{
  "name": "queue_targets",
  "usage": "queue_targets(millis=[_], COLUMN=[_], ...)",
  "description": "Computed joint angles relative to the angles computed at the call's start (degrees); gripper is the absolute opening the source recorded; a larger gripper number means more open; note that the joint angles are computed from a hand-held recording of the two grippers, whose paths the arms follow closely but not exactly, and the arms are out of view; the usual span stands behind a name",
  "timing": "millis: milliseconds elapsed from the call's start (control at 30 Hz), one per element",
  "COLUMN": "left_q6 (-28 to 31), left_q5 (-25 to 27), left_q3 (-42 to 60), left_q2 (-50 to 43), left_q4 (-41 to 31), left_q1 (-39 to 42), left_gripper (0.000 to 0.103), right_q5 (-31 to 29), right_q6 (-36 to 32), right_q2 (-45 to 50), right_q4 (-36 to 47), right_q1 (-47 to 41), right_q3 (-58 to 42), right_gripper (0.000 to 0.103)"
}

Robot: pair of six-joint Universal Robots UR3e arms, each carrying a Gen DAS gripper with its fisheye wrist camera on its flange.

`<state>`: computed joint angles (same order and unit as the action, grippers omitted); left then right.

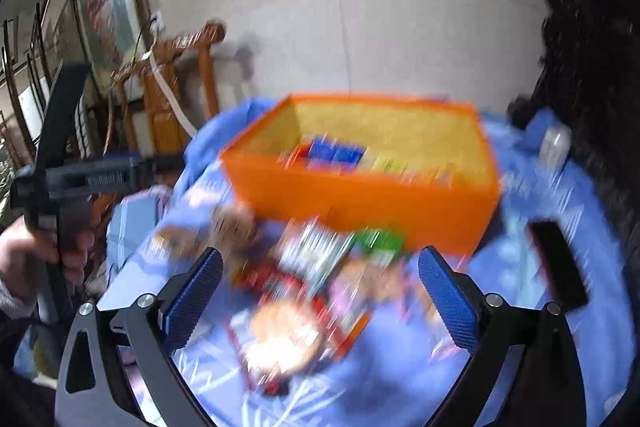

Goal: Organize snacks
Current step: 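Grasp the wrapped bread loaf with the left gripper while the right grasps the round biscuit pack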

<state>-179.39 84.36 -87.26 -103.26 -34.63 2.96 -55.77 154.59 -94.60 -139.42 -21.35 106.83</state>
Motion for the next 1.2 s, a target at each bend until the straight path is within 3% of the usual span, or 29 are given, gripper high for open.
queue_targets(millis=[267, 367, 567, 633, 767, 867, 1200], left_q6=[5.13, 6.89, 6.37, 6.62, 8.04, 8.37, 5.9], left_q5=[-4.1, -4.27, -4.98, -5.2, -4.18, -3.89, -1.01], left_q3=[-19.0, -22.29, -23.7, -24.09, -25.26, -25.24, -19.2], left_q2=[11.61, 13.64, 14.63, 14.89, 14.81, 13.55, 2.35], left_q4=[5.25, 5.61, 4.22, 4.29, 5.52, 5.5, 7.37], left_q1=[4.95, 6.35, 7.94, 8.21, 8.23, 8.42, 7.92], left_gripper=[0.099, 0.099, 0.099, 0.099, 0.099, 0.099, 0.099], right_q5=[-7.75, -9.74, -11.57, -10.91, -10.4, -9.13, -1.44], right_q6=[-10.59, -14.21, -13.24, -13.48, -14.61, -14.42, -8.64], right_q2=[2.99, 6.77, 15.72, 16.73, 15.87, 14.34, 4.07], right_q4=[-10.1, -9.5, -3.59, -1.54, -1.83, -1.67, 1.53], right_q1=[8.6, 10.91, 12.71, 12.23, 11.53, 10.16, 2.96], right_q3=[7.24, 4.59, -3.73, -4.83, -3.26, -1.76, 3.33], right_gripper=[0.099, 0.099, 0.099, 0.098, 0.079, 0.07, 0.069])
